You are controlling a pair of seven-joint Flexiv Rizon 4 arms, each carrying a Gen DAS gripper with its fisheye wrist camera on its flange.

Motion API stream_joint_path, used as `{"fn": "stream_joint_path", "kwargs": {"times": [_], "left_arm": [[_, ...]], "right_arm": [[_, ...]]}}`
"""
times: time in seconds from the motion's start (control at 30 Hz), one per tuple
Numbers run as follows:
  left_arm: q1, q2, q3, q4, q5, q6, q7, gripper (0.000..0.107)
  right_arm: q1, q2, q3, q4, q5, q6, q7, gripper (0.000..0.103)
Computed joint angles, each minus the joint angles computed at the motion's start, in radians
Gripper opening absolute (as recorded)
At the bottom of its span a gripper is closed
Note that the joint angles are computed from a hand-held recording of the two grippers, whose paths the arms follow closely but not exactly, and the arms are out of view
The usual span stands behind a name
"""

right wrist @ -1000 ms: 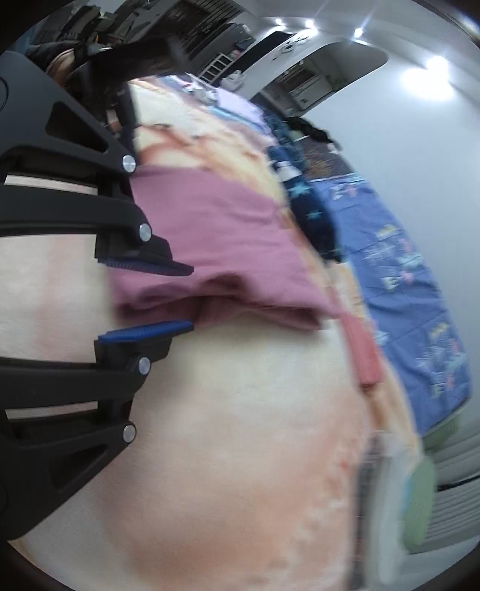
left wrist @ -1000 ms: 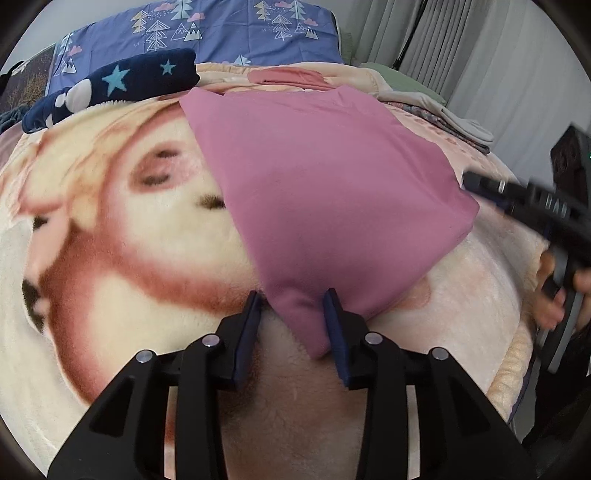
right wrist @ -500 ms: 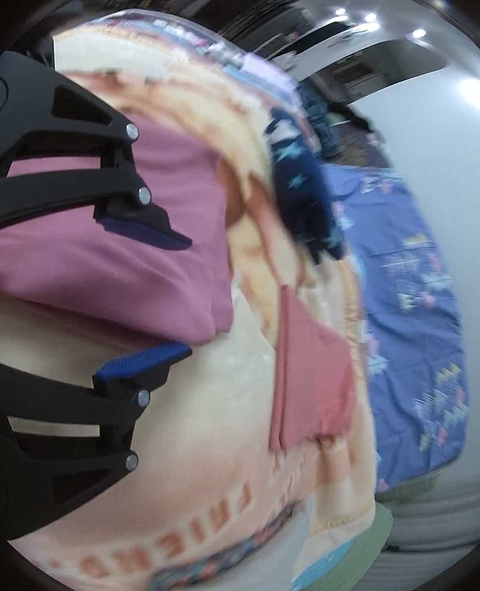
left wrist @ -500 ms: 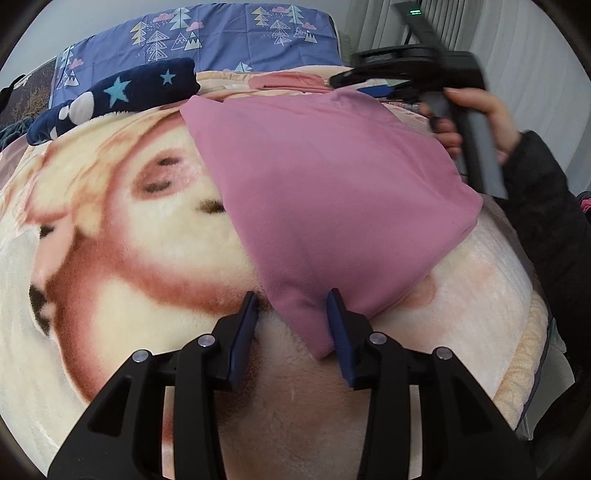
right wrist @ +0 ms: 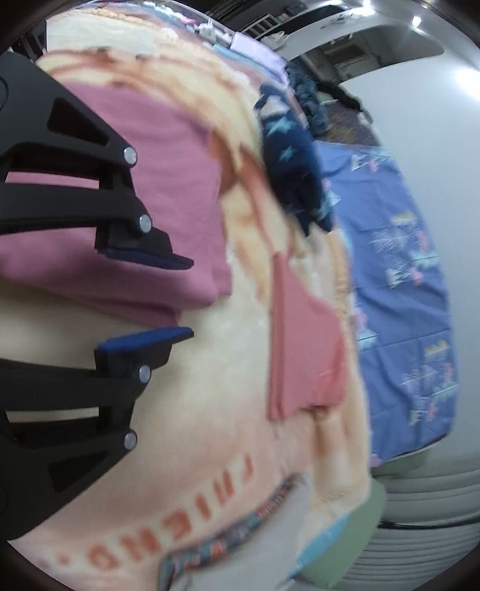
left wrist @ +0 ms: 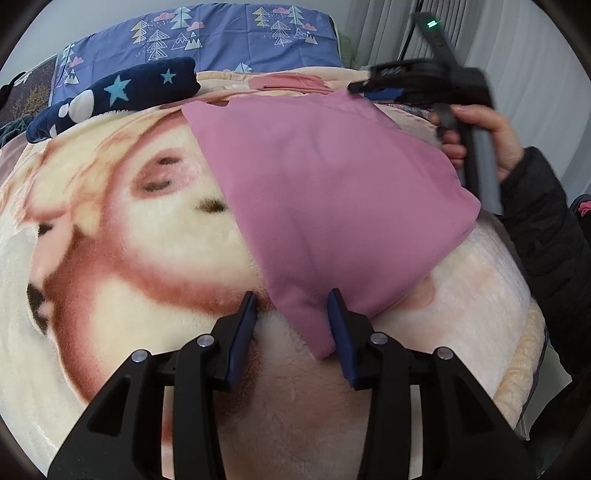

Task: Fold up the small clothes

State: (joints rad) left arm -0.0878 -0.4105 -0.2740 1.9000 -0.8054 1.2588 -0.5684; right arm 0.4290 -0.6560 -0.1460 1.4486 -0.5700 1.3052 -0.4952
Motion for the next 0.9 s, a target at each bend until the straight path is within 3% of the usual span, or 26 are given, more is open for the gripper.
{"fn": "stream_joint_path", "kwargs": {"times": [0.13,0.2,0.27,0.33,0.37,0.43,0.47,0.53,0.6,0.67,0.8,0.9], "left_arm": [[-0.003,0.002,-0.001,0.005,0.0,0.011,0.001,0.042],[-0.005,0.004,-0.002,0.009,-0.001,0.019,0.001,0.042],[-0.006,0.006,-0.002,0.014,0.001,0.028,0.002,0.043],[-0.006,0.009,-0.004,0.018,0.002,0.036,0.004,0.043],[-0.006,0.011,-0.006,0.021,0.001,0.039,0.007,0.044],[-0.005,0.013,-0.008,0.026,0.001,0.046,0.012,0.044],[-0.004,0.013,-0.01,0.028,-0.001,0.048,0.013,0.044],[0.001,0.015,-0.014,0.029,-0.01,0.043,0.017,0.044],[0.005,0.019,-0.019,0.033,-0.024,0.042,0.024,0.045],[0.005,0.029,-0.02,0.042,-0.042,0.048,0.03,0.047],[0.009,0.062,-0.03,0.042,-0.099,0.05,0.075,0.047],[-0.006,0.049,-0.013,-0.018,-0.113,0.028,0.068,0.048]], "right_arm": [[0.048,0.105,0.004,0.155,-0.063,0.203,-0.075,0.023],[0.084,0.14,-0.008,0.224,-0.074,0.256,-0.103,0.024],[0.115,0.171,-0.001,0.288,-0.07,0.212,-0.12,0.028],[0.151,0.174,-0.009,0.309,-0.082,0.03,-0.086,0.028],[0.141,0.163,0.007,0.311,-0.087,-0.001,-0.075,0.027],[0.137,0.162,-0.006,0.335,-0.132,0.044,-0.017,0.027],[0.14,0.17,-0.009,0.333,-0.154,0.029,-0.002,0.027],[0.138,0.176,-0.001,0.323,-0.199,0.002,0.014,0.037],[0.129,0.181,0.013,0.322,-0.233,-0.015,0.026,0.038],[0.118,0.203,0.009,0.341,-0.272,0.016,0.088,0.038],[0.076,0.251,-0.027,0.404,-0.32,0.174,0.255,0.052],[0.05,0.257,-0.036,0.398,-0.324,0.179,0.284,0.058]]}}
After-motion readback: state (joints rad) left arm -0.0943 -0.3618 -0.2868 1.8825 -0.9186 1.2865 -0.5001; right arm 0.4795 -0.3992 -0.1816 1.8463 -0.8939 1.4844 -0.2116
